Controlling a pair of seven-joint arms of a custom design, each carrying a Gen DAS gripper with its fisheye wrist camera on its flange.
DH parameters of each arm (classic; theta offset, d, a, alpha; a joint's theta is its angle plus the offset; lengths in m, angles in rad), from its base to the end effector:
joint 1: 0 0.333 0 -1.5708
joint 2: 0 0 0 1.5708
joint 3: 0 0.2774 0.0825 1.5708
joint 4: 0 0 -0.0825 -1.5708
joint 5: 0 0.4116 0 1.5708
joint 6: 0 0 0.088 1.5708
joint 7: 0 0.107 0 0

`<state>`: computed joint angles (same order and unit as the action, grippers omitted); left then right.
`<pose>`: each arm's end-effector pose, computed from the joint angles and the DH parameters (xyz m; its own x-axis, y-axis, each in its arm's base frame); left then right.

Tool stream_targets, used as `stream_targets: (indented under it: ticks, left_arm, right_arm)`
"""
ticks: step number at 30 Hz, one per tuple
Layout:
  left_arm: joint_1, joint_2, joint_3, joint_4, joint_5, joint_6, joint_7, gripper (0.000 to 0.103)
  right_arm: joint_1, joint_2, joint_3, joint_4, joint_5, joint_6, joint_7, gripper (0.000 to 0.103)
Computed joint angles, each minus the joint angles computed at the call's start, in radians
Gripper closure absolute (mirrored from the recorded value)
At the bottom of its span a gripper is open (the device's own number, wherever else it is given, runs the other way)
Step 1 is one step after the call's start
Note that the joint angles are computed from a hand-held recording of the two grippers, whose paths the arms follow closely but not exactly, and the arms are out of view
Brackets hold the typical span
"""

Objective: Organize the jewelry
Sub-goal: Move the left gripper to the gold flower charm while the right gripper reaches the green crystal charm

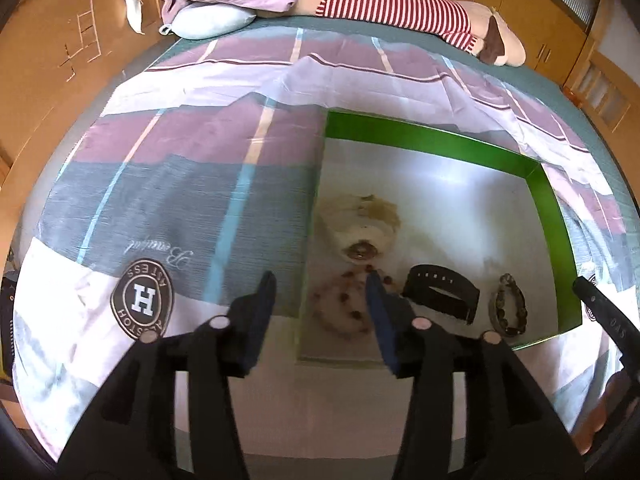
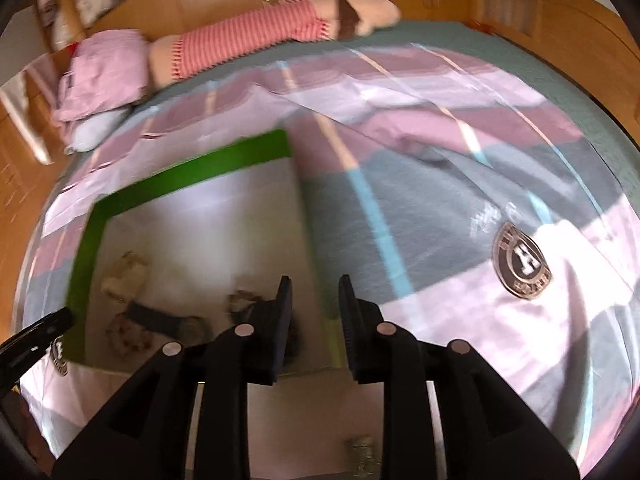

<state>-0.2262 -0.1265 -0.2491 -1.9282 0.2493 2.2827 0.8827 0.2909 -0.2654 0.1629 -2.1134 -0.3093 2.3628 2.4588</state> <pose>0.5291 -0.2720 0.5490 0.0709 -0.9952 0.0673 -0.8567 -0.0953 -0.5070 0.4985 0.2451 0.5379 -0.2191 -0.9660 -0.1371 -0.8008 0.2584 -0.5404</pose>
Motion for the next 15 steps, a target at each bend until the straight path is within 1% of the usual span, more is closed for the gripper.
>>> stream_targets:
  ticks: [2,4,6,8,9,10,15]
  left_arm:
    - [0.002,0.009,0.002,0.008,-0.007,-0.023,-0.001,0.054]
    - [0.001,0.034,0.007,0.025,-0.032,-0.057,0.017,0.065]
    - [-0.001,0.054,0.013,0.037,-0.067,-0.078,0.042,0.080]
    - [-0.002,0.063,0.016,0.033,-0.089,-0.085,0.055,0.088]
    - [-0.002,0.055,0.016,0.020,-0.083,-0.073,0.047,0.088]
    - [-0.002,0.047,0.015,0.011,-0.076,-0.067,0.040,0.088]
    - [-0.005,0.010,0.008,-0.019,-0.047,-0.095,0.037,0.089]
  right_arm:
    - [0.001,-0.004,-0.017,-0.012,0.043,0.008,-0.008,0.078]
    - [0.003,0.006,-0.023,-0.004,0.071,-0.011,-0.030,0.078]
    - [0.006,0.027,-0.018,0.017,0.070,-0.048,-0.050,0.079]
    - [0.015,0.046,-0.022,0.027,0.093,-0.063,-0.081,0.093]
    - [0.019,0.044,-0.026,0.022,0.108,-0.052,-0.091,0.095]
    - [0.017,0.042,-0.021,0.021,0.092,-0.054,-0.083,0.096]
    - [0.027,0.040,-0.017,0.032,0.096,-0.099,-0.110,0.097]
